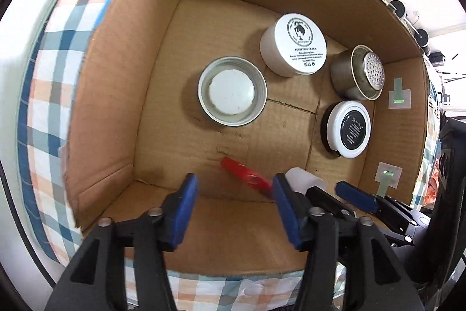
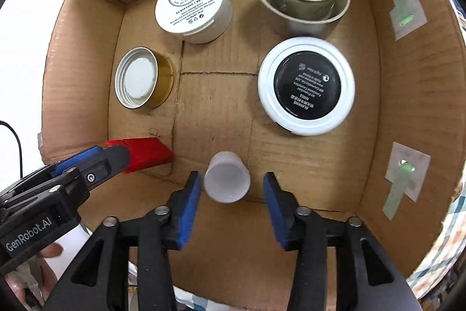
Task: Organize rigid objects
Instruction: 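Drop the red pack and white cup into the box by opening both tools, then withdraw both open tools from the box toward the remaining table items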
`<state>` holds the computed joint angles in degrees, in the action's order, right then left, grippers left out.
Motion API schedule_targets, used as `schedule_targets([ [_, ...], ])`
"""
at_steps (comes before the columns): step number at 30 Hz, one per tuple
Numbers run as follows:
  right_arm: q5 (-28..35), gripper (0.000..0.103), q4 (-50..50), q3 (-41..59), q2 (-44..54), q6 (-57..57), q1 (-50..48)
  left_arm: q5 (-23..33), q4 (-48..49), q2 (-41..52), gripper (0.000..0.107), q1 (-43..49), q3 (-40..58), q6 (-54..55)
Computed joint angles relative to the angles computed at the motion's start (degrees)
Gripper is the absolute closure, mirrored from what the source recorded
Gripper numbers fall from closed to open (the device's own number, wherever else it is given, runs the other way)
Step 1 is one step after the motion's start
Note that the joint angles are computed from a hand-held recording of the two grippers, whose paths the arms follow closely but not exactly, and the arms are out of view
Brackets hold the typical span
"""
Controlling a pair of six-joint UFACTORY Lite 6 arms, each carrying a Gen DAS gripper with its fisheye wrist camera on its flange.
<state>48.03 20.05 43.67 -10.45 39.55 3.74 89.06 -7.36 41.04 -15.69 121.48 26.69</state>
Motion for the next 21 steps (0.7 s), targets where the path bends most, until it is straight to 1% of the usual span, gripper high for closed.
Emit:
schedule_targets([
  [2,1.45,0.040,-1.02,0.07,-1.98,0.82,-0.22,1.73,-0.56,1.60,0.045,0.04,4.31,-0.31],
  [4,3.05,0.034,-3.34,1.03,-3.19,2.85,0.34,2.07,-0.72,0.82,0.039,0.13,4.87,-0.33],
  [5,4.09,0.032,-5.06,1.57,-3.78,4.35,0.97,2.46,-0.84,0.64,0.032,-0.01,5.61,-0.50],
  [6,5.33,0.031,-6.86,2.18,-4.14,5.82,1.71,2.85,-1.15,0.45,0.029,0.04,6.23,-0.46],
  [7,6.46,0.028,-8.15,2.81,-4.54,7.06,2.44,2.87,-1.36,-0.32,0.028,0.11,6.25,-0.40],
  [8,7.45,0.023,-9.32,3.39,-4.69,8.23,3.08,3.15,-1.21,-0.43,0.024,-0.02,6.99,-0.47],
  [9,8.89,0.021,-10.86,3.95,-5.04,9.77,3.82,2.82,-0.91,-1.39,0.020,-0.26,6.54,-0.37],
  [10,9.83,0.017,-11.53,3.98,-5.85,10.38,4.04,1.97,-0.52,-2.83,0.020,-0.61,5.22,-0.27],
  [13,13.30,0.011,-14.05,6.83,-5.94,14.41,6.69,0.61,0.73,-5.71,0.019,-1.32,2.91,-0.14],
  [15,15.43,0.005,-15.40,7.66,-7.27,15.78,7.44,0.20,0.80,-7.31,0.005,-1.60,1.97,-0.06],
  [16,16.94,0.002,-16.15,7.43,-9.04,16.46,7.61,0.22,0.73,-7.78,0.004,-1.69,2.08,-0.04],
  [19,19.92,0.002,-18.12,9.33,-10.34,18.47,8.58,-0.18,1.10,-9.67,0.004,-2.26,1.74,-0.40],
  [21,21.55,0.002,-18.95,10.61,-11.20,19.53,9.21,0.59,0.62,-9.34,0.004,-2.25,3.57,-0.60],
])
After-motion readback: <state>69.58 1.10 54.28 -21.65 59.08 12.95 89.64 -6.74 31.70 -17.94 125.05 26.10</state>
